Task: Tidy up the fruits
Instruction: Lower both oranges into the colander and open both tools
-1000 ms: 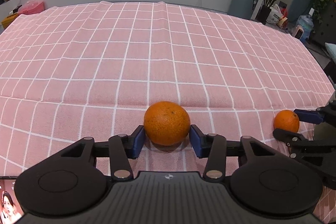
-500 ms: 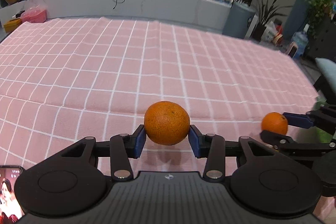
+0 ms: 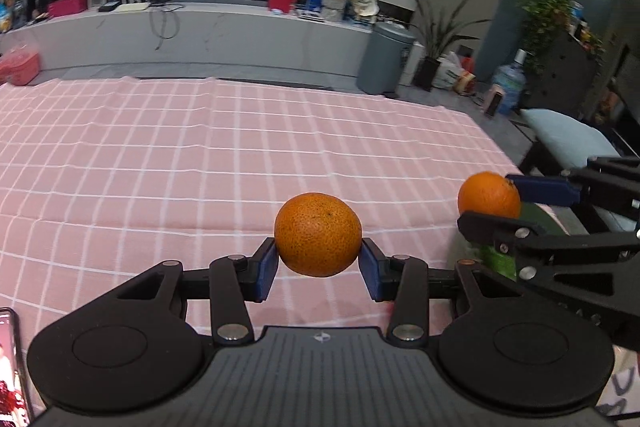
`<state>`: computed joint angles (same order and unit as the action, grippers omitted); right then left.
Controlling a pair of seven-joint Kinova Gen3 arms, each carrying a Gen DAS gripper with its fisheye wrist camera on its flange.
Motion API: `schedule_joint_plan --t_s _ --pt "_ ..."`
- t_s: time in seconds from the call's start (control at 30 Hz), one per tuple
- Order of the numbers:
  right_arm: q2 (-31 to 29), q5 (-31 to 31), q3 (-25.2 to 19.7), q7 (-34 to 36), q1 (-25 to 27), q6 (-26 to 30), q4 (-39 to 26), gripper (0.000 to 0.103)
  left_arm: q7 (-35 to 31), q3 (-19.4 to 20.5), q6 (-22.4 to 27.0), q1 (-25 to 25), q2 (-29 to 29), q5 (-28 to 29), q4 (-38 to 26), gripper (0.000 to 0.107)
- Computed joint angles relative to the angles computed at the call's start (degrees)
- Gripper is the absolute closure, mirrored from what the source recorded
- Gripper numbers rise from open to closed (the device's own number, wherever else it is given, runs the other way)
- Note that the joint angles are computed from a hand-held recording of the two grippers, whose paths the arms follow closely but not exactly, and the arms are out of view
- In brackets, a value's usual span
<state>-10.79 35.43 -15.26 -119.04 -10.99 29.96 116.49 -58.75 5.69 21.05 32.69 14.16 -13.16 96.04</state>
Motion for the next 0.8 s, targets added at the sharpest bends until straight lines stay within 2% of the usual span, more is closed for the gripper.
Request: schedule_joint_plan --t_s 0.17,0.4,0.5,0.63,0.8 --pt "-5.94 -9.08 5.19 9.56 -1.02 1.43 1.35 0.062 -2.84 2.74 0.49 0.39 -0.29 1.22 -1.41 0.058" --pt "-11.31 -22.01 14.99 23.05 -1.93 4.84 1.67 0.062 -16.27 9.21 3.35 -2.79 2.49 9.86 -6.42 0.059" --pt "-12.01 -25.11 17.83 27.52 -0.86 6.18 1.72 0.062 -18.89 8.64 5.27 -0.56 4.49 10.58 -9.10 0.059" --pt "-11.29 -28.82 20.94 33.01 0.66 7.34 1.84 0.062 -23.55 9.33 8.86 -0.06 8.21 13.04 -13.85 0.059" --pt "-8.81 -33.71 24.39 40.06 1.82 6.78 2.32 0.062 -26.69 7.46 14.24 3.34 12.50 11.89 -20.09 0.059"
